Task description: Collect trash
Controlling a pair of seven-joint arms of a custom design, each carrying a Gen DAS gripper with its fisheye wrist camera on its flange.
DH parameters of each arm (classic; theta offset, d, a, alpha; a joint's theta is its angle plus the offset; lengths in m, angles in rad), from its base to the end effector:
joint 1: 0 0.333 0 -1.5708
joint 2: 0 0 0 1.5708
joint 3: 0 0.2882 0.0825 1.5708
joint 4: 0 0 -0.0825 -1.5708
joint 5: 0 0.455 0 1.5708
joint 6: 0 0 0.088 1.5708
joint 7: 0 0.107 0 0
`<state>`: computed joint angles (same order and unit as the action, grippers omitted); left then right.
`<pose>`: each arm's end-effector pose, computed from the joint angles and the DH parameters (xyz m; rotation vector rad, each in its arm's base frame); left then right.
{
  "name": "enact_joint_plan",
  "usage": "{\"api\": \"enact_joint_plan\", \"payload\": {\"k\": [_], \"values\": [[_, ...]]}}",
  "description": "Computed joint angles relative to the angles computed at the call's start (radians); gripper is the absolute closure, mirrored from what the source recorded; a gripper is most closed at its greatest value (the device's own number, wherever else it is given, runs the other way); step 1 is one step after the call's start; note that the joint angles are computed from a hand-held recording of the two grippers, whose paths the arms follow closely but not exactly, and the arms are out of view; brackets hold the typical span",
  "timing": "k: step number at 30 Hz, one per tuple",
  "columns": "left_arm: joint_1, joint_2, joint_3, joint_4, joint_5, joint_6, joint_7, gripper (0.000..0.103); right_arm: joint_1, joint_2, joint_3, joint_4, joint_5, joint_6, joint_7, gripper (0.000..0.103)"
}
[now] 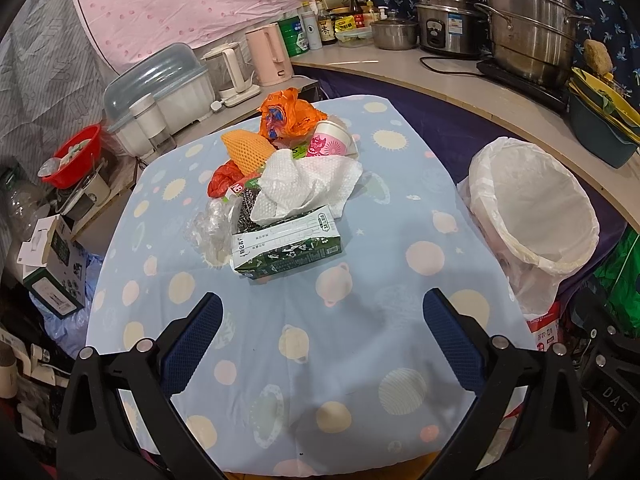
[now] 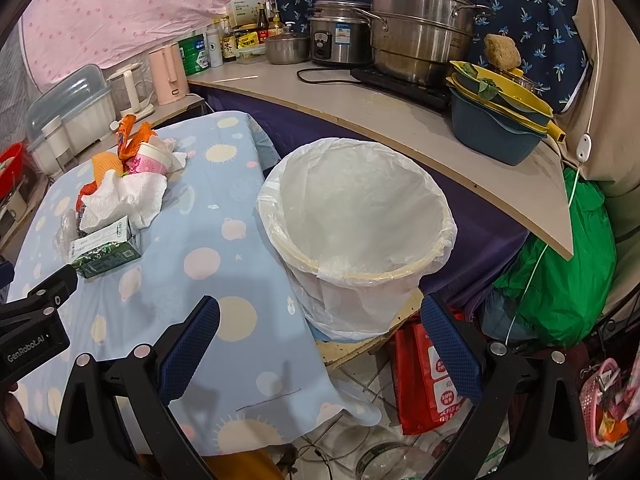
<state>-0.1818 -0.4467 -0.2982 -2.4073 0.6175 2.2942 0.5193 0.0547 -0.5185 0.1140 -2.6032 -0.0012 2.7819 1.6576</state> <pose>0.4701 -0.2315 0.4550 -1.9330 1.5316 -0.3382 0.4952 0.0833 0.4453 -1.8869 1.7271 -0.6288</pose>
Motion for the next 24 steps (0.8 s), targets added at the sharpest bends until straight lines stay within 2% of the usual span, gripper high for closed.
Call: {"api": "enact_joint_plan", "payload": {"k": [24], "values": [[-0.007, 0.000, -0.002, -0.004, -0.002, 0.009, 0.006, 0.007, -0.006, -0.008, 0.010, -0.010, -0.014, 0.003, 0.024, 0.007]]}}
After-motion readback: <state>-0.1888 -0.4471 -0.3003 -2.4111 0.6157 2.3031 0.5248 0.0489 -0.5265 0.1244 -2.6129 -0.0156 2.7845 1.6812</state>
